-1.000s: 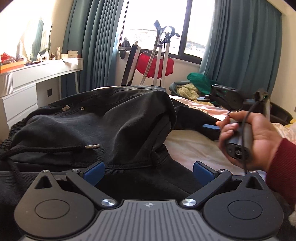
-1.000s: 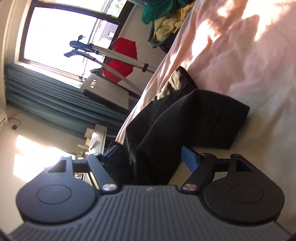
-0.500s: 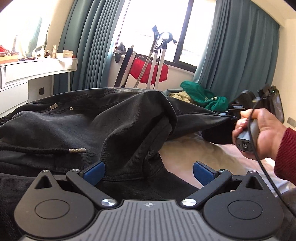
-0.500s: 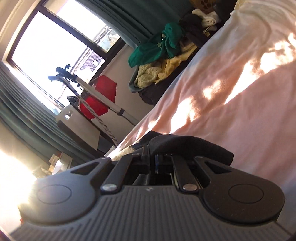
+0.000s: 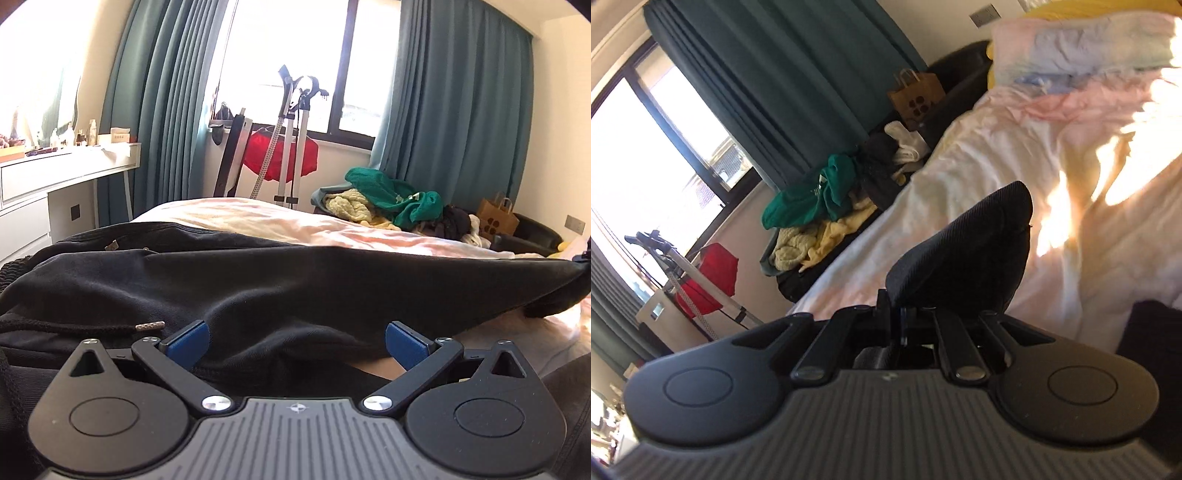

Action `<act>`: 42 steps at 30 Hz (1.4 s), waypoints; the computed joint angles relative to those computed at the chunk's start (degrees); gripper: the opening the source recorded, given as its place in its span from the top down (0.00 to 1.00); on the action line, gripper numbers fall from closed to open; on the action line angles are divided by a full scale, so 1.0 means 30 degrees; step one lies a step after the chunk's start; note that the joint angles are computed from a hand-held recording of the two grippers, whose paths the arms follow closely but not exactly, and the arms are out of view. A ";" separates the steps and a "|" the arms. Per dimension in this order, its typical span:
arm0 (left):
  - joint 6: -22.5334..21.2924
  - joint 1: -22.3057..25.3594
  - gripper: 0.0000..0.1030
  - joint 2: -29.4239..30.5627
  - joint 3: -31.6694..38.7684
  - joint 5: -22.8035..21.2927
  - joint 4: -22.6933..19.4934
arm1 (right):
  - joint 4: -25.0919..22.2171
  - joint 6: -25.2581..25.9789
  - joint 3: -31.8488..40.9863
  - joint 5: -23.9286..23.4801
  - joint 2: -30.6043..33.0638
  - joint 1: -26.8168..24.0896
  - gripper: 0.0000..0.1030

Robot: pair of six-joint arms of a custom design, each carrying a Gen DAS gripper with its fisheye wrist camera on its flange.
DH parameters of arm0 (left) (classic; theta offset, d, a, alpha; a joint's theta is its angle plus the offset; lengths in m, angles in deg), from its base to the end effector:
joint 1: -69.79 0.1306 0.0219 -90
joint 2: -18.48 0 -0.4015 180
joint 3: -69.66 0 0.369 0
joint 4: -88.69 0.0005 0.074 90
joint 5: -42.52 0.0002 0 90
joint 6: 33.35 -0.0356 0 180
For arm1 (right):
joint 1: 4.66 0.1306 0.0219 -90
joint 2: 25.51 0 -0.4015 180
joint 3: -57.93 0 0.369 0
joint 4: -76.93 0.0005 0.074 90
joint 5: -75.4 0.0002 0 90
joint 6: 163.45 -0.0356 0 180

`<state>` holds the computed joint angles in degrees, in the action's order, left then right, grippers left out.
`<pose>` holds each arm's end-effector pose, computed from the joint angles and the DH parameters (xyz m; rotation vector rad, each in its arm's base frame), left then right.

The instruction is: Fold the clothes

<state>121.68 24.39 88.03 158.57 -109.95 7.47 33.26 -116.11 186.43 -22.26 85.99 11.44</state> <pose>0.2133 -0.1720 0.5493 -0.6336 1.8983 0.2773 0.5940 0.1759 0.5628 0.4018 2.0837 0.7653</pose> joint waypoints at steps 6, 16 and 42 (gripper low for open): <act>0.0443 -0.0027 0.00 0.0632 -0.0037 0.0440 -0.0923 | 0.4345 -0.4972 -0.8115 -0.2478 -0.2873 -0.0931 0.89; 0.1489 -0.0237 0.00 0.1529 0.0348 0.0875 -0.2038 | 0.8497 -0.9051 -0.8679 -0.5337 -0.1797 -0.1578 0.54; -0.2313 0.0961 0.09 0.2616 0.1248 0.2016 -0.3573 | 0.4742 -0.1953 -0.6019 -0.2217 -0.0298 -0.2069 0.93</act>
<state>114.74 27.27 95.88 162.31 -103.91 -3.25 47.48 -121.97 168.37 -28.91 85.10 5.23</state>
